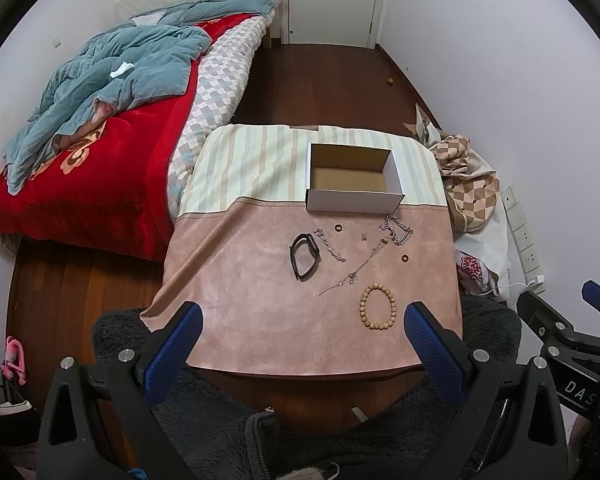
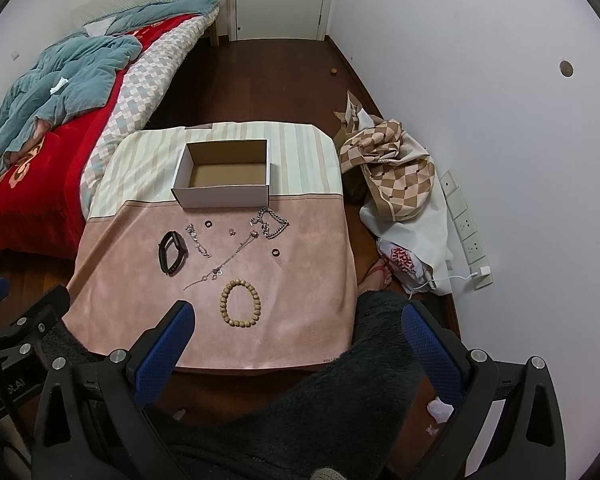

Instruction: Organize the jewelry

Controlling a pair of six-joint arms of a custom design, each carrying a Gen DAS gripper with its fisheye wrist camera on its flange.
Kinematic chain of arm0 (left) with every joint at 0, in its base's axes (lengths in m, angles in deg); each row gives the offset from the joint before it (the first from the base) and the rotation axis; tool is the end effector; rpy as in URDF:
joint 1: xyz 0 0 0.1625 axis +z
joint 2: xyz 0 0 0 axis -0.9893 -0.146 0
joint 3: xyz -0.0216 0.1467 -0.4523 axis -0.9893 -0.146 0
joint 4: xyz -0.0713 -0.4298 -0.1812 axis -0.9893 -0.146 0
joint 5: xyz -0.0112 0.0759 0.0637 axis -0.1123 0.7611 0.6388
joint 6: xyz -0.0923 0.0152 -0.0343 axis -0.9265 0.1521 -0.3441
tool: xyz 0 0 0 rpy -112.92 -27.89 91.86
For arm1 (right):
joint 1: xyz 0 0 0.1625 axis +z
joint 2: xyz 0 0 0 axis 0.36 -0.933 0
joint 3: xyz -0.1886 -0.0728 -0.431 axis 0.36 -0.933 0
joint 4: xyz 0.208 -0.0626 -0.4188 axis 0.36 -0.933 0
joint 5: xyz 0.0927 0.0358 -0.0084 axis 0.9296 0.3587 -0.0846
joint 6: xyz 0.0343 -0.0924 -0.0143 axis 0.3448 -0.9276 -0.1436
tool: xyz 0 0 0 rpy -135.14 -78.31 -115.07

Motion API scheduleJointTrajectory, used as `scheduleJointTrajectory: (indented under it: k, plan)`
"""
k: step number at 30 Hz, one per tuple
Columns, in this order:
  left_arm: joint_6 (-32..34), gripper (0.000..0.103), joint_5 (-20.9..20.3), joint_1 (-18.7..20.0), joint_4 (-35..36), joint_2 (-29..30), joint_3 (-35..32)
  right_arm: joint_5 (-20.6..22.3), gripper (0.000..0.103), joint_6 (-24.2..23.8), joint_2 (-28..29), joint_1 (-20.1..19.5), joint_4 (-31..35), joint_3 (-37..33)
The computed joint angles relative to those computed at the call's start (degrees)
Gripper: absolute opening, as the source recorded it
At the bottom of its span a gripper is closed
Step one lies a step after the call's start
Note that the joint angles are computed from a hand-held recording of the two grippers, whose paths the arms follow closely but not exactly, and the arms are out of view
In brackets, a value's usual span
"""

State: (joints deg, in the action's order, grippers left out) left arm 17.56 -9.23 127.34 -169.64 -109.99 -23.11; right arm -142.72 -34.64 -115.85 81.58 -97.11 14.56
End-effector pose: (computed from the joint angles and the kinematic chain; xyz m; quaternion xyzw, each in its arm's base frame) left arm -0.4523 -0.7707 0.1917 -0.0473 0.8813 -0.2701 0.3849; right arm 0.2516 -0.8287 0.4201 0.1931 -0.8893 0.1577 0.3835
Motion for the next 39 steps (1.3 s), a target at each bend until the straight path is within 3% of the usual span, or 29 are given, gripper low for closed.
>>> scheduleJointTrajectory:
  k: [39]
  plan:
    - [-0.1, 0.103, 0.7, -0.1, 0.4, 0.0, -0.3, 0.3, 0.103, -0.8, 0.4, 0.2, -0.7, -0.6]
